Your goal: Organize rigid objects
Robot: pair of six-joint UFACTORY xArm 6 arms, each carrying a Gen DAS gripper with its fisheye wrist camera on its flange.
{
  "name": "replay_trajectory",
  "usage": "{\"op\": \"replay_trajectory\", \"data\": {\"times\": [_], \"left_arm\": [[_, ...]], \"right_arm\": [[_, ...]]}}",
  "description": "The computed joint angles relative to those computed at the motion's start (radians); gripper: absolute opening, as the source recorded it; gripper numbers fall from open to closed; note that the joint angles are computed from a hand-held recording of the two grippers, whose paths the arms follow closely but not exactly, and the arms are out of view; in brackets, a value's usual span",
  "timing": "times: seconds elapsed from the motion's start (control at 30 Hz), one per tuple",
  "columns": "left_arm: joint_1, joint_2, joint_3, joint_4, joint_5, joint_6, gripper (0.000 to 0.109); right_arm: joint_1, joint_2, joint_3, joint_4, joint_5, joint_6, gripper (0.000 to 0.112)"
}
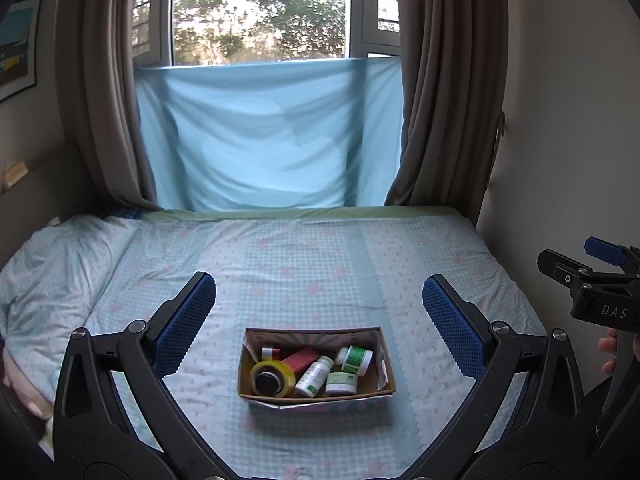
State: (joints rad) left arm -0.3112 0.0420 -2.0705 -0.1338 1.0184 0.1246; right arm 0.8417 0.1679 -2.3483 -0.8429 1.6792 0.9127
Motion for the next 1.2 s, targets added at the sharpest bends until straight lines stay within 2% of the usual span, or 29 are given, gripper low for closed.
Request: {"op": "replay_trajectory", "data": {"times": [1.2], "left_arm": [[0.005,0.044,-0.051,0.005,0.018,0.0,0.103]], "right_arm": [[-0.013,0.043,-0.061,-0.005,0.015,-0.023,0.103]]}}
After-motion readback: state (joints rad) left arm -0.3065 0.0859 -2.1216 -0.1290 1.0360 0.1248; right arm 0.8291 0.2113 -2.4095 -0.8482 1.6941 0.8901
